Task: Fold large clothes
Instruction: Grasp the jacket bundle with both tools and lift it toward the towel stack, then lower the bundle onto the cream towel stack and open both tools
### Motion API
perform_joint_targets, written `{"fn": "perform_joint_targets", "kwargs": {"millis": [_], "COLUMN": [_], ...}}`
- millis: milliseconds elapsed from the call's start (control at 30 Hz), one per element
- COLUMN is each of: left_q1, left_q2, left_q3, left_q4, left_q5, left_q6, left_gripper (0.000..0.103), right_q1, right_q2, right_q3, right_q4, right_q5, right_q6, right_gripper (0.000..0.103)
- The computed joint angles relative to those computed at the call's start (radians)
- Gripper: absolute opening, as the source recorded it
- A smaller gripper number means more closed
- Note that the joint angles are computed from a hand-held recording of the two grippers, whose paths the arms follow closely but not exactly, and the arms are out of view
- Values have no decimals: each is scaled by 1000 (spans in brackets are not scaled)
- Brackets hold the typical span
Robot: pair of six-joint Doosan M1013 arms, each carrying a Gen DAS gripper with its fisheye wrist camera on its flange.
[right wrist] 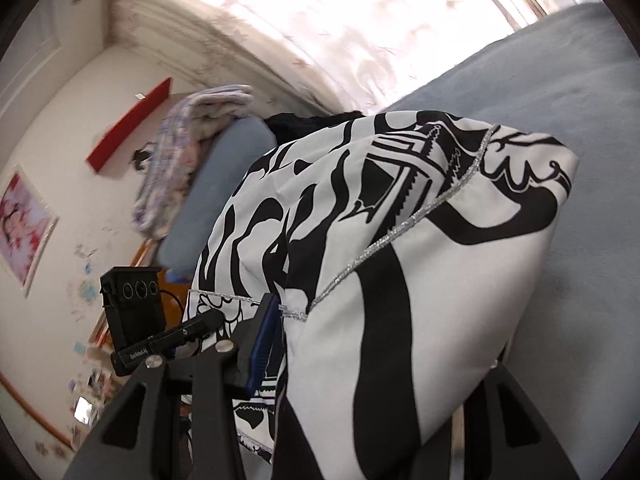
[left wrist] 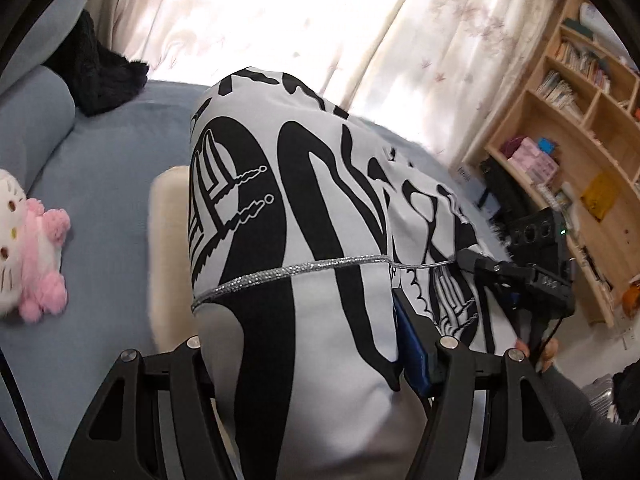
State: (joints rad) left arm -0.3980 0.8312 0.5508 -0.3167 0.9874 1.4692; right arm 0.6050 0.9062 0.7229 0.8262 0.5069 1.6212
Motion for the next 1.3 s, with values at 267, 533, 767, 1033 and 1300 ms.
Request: {"fn": "perform_joint_targets", "kwargs": {"millis": [267, 533, 767, 1033, 1300], "left_q1": [57, 23, -26, -84, -116], "left_q2": [62, 11, -131, -103, -100], "left_q3": [9, 45, 235, 181, 269], "left_q4": [-109, 109, 383, 549, 764], "left_q5": [-12, -9, -227, -123, -101], "left_q6": [110, -15, -174, -314, -389], "left_gripper": [77, 78, 72, 42, 43], "right_q1": [-17, 13, 78, 135, 154], "right_q2": [64, -11, -93, 34, 41], "right_q3": [2, 24, 100, -158, -125], "right_q4": [-14, -484, -1066, -1114, -1240], "right_q5": [12, 109, 25, 221, 354], "right_q6": [48, 360, 737, 697, 772], "right_gripper": [49, 53, 53, 52, 52]}}
